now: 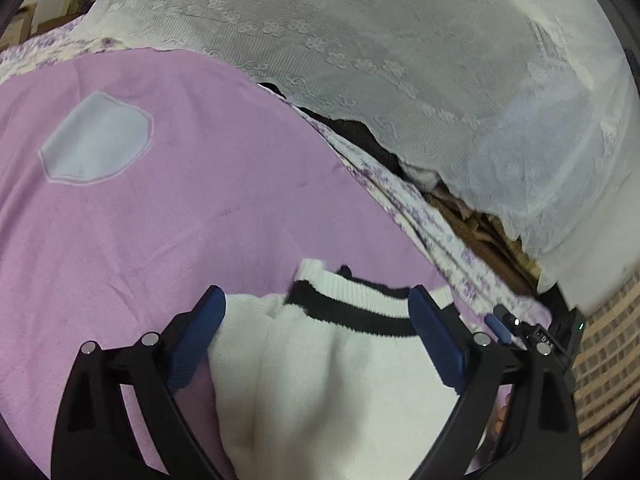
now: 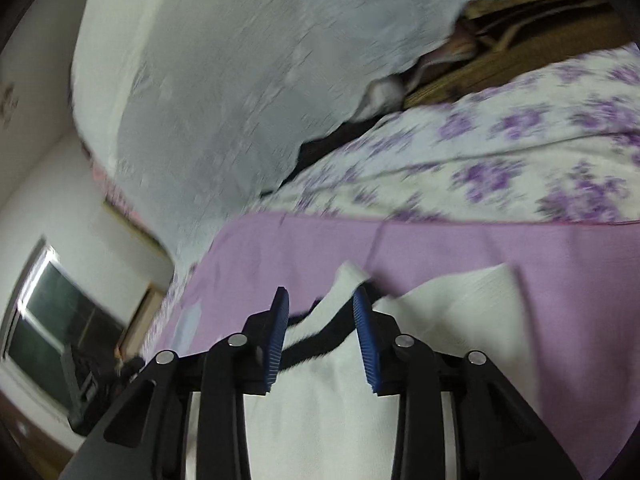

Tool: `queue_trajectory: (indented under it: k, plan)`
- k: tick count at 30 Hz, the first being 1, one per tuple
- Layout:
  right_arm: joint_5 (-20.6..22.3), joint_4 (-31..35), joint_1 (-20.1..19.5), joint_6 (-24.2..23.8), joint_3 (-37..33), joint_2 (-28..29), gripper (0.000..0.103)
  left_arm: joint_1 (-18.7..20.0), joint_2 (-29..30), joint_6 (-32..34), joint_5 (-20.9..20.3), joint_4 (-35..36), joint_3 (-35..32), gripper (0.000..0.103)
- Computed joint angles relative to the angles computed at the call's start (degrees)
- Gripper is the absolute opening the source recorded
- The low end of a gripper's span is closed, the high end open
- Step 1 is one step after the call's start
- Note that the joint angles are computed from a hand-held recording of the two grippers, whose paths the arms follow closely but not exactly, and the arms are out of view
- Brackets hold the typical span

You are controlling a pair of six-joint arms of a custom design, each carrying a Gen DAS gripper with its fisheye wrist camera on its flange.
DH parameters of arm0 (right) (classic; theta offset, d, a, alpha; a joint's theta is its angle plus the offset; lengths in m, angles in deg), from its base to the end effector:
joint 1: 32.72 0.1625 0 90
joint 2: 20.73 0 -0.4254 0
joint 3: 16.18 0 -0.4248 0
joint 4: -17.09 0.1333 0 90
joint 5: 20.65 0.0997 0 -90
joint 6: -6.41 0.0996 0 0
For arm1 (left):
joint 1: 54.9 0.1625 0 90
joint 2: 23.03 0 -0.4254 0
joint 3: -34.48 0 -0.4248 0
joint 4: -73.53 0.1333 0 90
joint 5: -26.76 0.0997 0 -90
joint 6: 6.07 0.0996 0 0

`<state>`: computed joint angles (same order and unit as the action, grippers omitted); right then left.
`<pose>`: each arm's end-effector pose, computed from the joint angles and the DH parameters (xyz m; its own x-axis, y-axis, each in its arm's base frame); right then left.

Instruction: Fold small clothes

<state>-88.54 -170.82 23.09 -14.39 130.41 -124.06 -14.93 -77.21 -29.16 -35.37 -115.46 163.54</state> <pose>-0.0522 -0.3807 0.3132 -0.9931 0.0793 0.0861 -0.0295 0.5421 -0.8398 -0.2575 -0.4505 0.0577 -0.9313 0.2804 -0.2323 0.3634 0.7570 -0.5431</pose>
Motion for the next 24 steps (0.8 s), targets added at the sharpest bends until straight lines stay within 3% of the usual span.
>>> queue_trajectory:
  k: [5, 8, 11, 12, 14, 17, 20, 24]
  plan:
    - [-9.8, -1.4, 7.7, -6.3, -1.3, 5.8, 0.035, -4.5, 5.6, 4.2, 5.5, 4.1, -2.4, 0.089]
    - [-13.7, -2.7, 8.4, -4.7, -2.5, 7.9, 0.044, -4.7, 8.9, 2.4, 10.0, 9.8, -5.5, 0.089]
    - [-12.4, -1.9, 4.1, 0.4, -4.0, 8.7, 0.04, -2.0, 10.3, -3.8, 12.1, 18.8, -8.7, 0.089]
    - [-8.5, 0.4, 1.3, 2.4, -4.6, 8.1, 0.032, -1.0, 10.3, -3.9, 10.7, 19.0, -8.9, 0.089]
    - [-5.6, 1.9, -0.6, 4.0, -4.6, 7.2, 0.028, -2.1, 10.2, -3.2, 12.4, 17.3, -8.0, 0.089]
    - [-7.7, -1.1, 0.6, 2.8, -3.7, 7.5, 0.03, -3.2, 10.4, -3.1, 14.7, 18.4, -7.6, 0.089]
    - [-8.8, -6.7, 2.2, 0.1, -1.5, 7.3, 0.041, -4.5, 8.6, -2.7, 14.8, 12.5, -4.6, 0.089]
    - [-10.5, -7.7, 4.5, -4.7, 0.9, 5.1, 0.042, -5.5, 7.5, -1.8, 15.5, 9.3, -2.9, 0.094]
